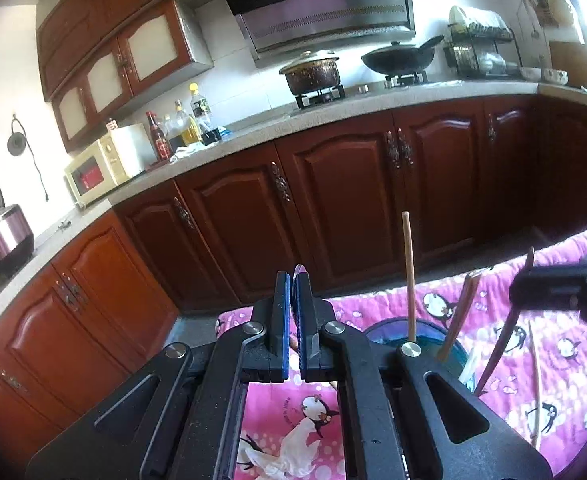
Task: Organize utensils
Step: 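Lower the spoons and fork into the holder and open both tools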
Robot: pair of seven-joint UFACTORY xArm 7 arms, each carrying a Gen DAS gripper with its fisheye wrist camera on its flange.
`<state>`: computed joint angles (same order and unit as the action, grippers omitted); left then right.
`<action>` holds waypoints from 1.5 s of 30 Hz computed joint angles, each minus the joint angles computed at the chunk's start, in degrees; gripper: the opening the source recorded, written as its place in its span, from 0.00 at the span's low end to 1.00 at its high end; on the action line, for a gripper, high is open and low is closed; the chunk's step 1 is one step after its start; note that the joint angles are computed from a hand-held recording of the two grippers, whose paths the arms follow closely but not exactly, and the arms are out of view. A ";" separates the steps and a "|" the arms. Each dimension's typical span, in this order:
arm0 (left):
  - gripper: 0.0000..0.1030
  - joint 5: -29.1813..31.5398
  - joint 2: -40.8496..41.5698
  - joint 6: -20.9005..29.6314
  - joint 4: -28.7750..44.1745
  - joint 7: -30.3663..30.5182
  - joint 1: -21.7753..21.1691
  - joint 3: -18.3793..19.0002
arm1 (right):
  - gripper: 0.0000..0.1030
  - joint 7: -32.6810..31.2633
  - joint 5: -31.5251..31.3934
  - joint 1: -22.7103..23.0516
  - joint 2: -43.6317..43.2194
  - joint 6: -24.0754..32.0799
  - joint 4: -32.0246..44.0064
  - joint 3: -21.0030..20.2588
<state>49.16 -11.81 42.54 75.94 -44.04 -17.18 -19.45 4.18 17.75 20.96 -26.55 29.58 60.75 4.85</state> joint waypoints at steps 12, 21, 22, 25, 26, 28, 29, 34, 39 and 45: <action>0.01 -0.32 2.07 1.73 0.68 0.08 -1.33 0.73 | 0.06 -2.96 3.49 1.64 3.80 0.16 1.53 -0.55; 0.02 -1.90 3.42 2.38 0.14 -0.20 -2.92 1.60 | 0.06 -1.97 5.26 0.92 6.88 0.36 -0.43 -0.08; 0.02 -2.27 3.50 2.39 0.06 -0.24 -3.07 1.71 | 0.06 -1.82 5.33 0.84 7.16 0.41 -0.65 -0.02; 0.02 -2.62 3.62 2.28 -0.15 -0.56 -3.34 1.90 | 0.06 -1.70 5.67 0.73 7.64 0.62 -1.46 0.05; 0.02 -2.90 3.80 2.22 0.03 -0.46 -3.41 2.01 | 0.06 -1.82 5.82 0.73 7.80 0.83 -1.49 -0.02; 0.02 -3.36 4.03 2.11 0.21 -0.35 -3.54 2.21 | 0.06 -1.93 6.22 0.69 8.14 1.70 -1.46 -0.16; 0.02 -3.75 4.11 2.11 0.30 -0.25 -3.63 2.32 | 0.06 -2.04 6.46 0.66 8.10 1.70 -1.57 -0.18; 0.02 -6.49 4.39 2.39 0.41 0.68 -3.99 2.80 | 0.08 -2.62 6.71 0.26 7.39 2.72 -1.66 -0.41; 0.03 -7.78 4.52 2.47 0.46 1.00 -4.25 2.93 | 0.14 -2.29 5.29 -0.30 5.05 2.96 -3.29 0.15; 0.30 -9.03 4.13 1.84 0.57 1.20 -4.38 3.04 | 0.29 -0.56 3.05 -0.68 2.73 2.27 -4.71 0.58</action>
